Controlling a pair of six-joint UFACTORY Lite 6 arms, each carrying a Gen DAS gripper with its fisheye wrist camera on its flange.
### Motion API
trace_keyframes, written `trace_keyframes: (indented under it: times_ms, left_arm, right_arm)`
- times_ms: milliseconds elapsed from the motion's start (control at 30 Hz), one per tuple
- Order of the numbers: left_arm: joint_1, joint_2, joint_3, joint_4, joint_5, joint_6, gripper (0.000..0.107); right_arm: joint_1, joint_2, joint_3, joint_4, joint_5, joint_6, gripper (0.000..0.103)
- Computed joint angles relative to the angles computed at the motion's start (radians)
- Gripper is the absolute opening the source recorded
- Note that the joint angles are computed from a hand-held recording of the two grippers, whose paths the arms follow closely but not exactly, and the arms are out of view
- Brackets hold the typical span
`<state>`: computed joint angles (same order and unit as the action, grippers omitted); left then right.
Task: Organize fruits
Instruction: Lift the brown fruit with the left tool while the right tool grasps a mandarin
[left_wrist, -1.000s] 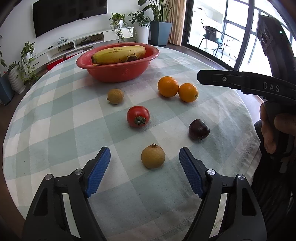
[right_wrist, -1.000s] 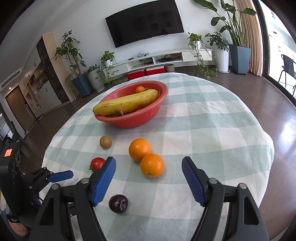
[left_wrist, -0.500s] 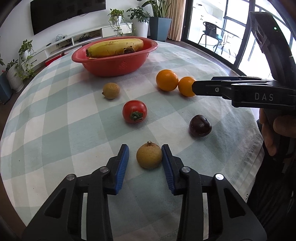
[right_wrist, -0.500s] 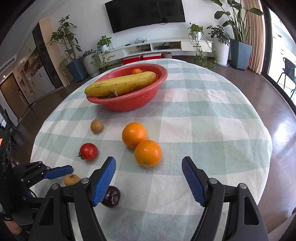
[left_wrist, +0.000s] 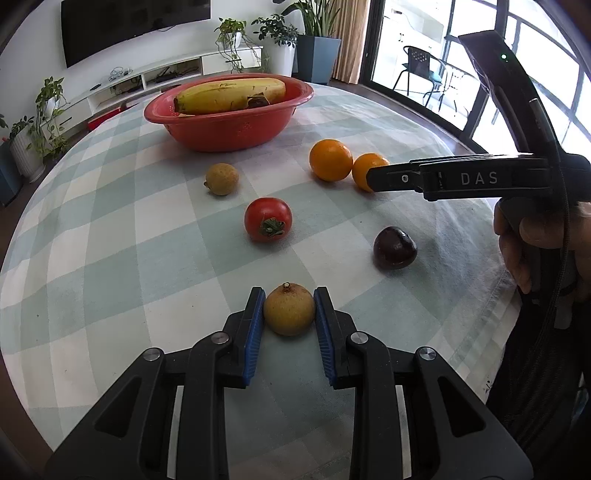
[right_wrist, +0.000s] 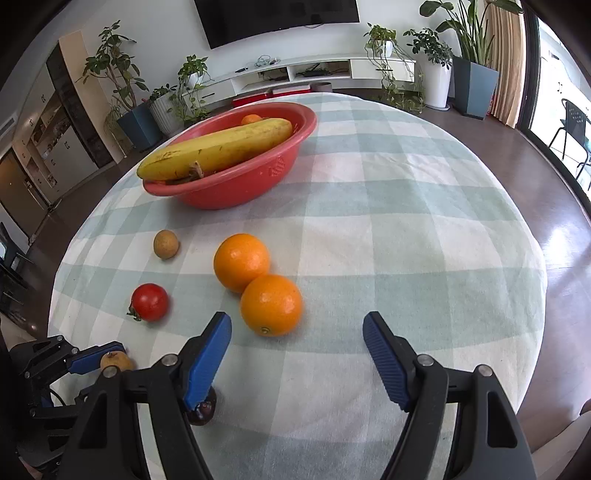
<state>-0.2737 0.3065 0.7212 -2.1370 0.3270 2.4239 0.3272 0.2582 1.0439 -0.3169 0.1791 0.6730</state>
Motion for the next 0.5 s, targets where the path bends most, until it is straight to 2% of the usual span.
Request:
trace_keyframes:
  times_ms: [200, 333, 500]
  left_arm:
    - [0.012, -0.005, -0.008, -0.001, 0.013, -0.002, 0.025]
    - [0.020, -0.005, -0.010, -0.002, 0.021, -0.002, 0.025]
    - [0.029, -0.003, -0.010, -0.001, 0.026, -0.006, 0.025]
  right_arm:
    - [0.019, 0.060, 0.048, 0.007, 0.005, -0.046, 0.074]
    - [0.031, 0.081, 0.066, -0.121, 0.002, 0.062, 0.068]
    - [0.036, 0.084, 0.069, -0.165, 0.003, 0.099, 0.061]
